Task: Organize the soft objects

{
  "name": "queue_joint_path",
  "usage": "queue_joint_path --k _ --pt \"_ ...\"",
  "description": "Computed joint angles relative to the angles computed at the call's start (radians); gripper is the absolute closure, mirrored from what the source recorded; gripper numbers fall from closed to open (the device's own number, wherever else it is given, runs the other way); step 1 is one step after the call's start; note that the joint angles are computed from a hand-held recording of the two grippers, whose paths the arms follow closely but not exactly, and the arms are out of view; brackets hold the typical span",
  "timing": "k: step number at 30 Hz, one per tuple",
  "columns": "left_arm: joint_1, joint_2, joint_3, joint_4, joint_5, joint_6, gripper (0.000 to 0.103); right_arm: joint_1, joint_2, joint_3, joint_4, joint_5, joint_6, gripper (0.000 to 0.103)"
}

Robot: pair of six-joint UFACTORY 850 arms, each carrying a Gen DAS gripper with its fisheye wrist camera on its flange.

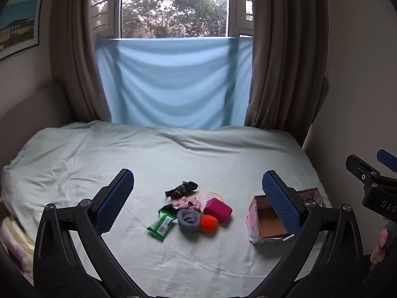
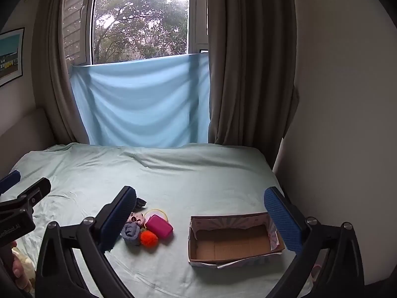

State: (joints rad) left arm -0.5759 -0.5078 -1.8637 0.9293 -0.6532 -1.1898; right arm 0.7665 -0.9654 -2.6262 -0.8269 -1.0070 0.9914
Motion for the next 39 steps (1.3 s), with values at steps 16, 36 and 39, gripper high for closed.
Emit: queue_joint_path --k 16,36,39 --pt "-0.003 0.000 0.002 -0.054 -0.003 0.040 0.000 0.001 0.045 0.073 0.020 0.008 0.020 0.000" --pt "-0.003 0.000 0.007 -0.061 -0.004 0.041 0.000 -0.001 0.051 0.076 0.033 0.006 0.014 0.000" --pt "-0.002 0.002 0.009 -0.065 0.000 0.043 0.000 -0.002 0.053 0.082 0.032 0.010 0.017 0.000"
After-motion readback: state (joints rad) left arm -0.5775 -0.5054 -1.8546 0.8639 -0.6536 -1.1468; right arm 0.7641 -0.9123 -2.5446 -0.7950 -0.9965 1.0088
